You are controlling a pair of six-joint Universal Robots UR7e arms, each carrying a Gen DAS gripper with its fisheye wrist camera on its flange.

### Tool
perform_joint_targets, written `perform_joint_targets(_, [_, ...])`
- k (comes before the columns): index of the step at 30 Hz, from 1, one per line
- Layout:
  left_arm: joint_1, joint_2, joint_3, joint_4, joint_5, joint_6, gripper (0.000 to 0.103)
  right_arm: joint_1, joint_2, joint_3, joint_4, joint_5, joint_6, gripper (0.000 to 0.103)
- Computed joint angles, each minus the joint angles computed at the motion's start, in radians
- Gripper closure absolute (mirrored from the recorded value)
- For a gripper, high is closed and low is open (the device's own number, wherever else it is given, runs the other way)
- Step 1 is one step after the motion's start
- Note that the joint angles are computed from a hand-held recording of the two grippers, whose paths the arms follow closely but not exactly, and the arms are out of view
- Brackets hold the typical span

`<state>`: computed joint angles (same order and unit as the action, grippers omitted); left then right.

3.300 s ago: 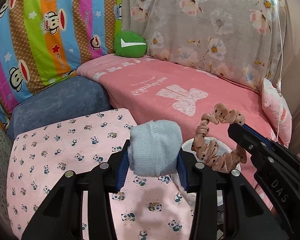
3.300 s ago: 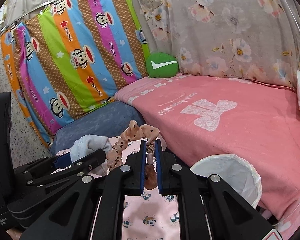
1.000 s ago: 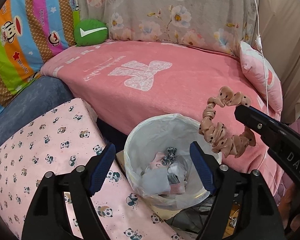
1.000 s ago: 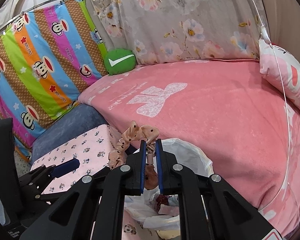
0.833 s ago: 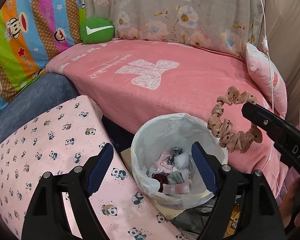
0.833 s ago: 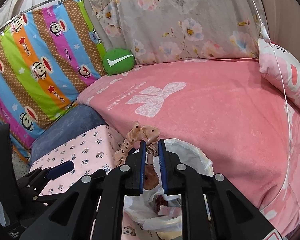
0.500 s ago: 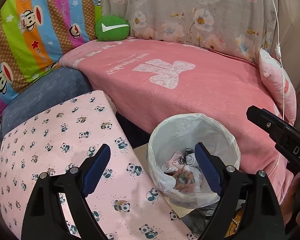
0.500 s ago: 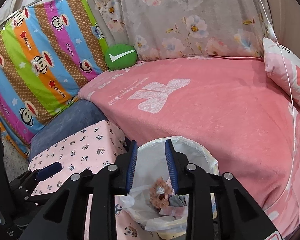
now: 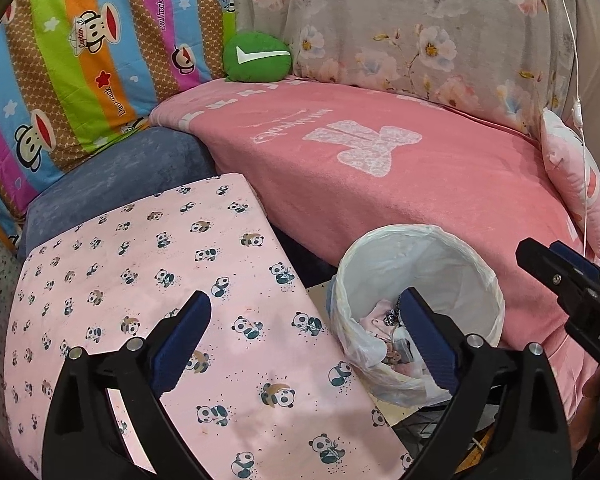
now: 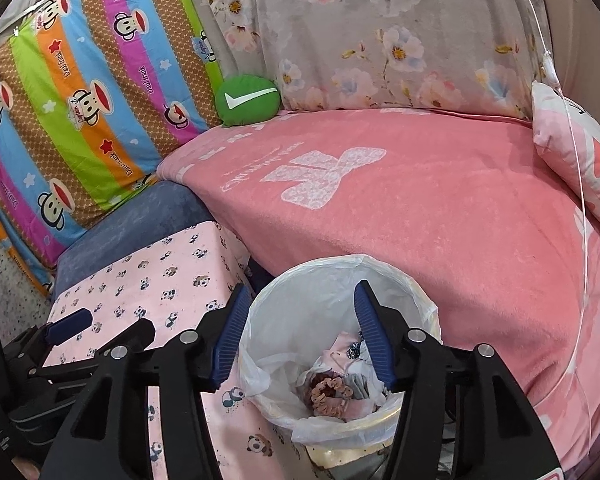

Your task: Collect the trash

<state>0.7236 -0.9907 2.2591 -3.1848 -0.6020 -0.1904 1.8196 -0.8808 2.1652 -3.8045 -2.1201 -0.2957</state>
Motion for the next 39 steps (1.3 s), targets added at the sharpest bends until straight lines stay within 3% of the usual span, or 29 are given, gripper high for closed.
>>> perform_joint_targets(8, [-0.009,-0.025,0.043,0.029,0.023,-0.067,0.010,0.032,0.029,0.022,-0.042,-0.080,-0.047,0.036])
perform_joint_targets(15, [-0.023,-0.033,0.071,0.049,0.052,-0.110,0.010,0.039,0.029,0.056,-0.044,-0.122,-0.013,0.027])
perform_joint_targets(24, [-0.037,-0.041,0.094,0.074,0.059,-0.143,0.010,0.027,0.035,0.092,-0.086,-0.128,-0.025,0.017])
perform_joint_targets(32, [-0.051,-0.033,0.103,0.100,0.073,-0.165,0.010,0.020,0.035,0.114,-0.083,-0.143,-0.036,0.016])
perform_joint_targets(35, [-0.053,-0.031,0.104,0.100,0.070,-0.171,0.010,0.013,0.030,0.127,-0.082,-0.127,-0.033,0.006])
perform_joint_targets(39, [-0.058,-0.027,0.107,0.109,0.066,-0.178,0.010,0.026,0.056,0.126,-0.127,-0.163,-0.057,0.004])
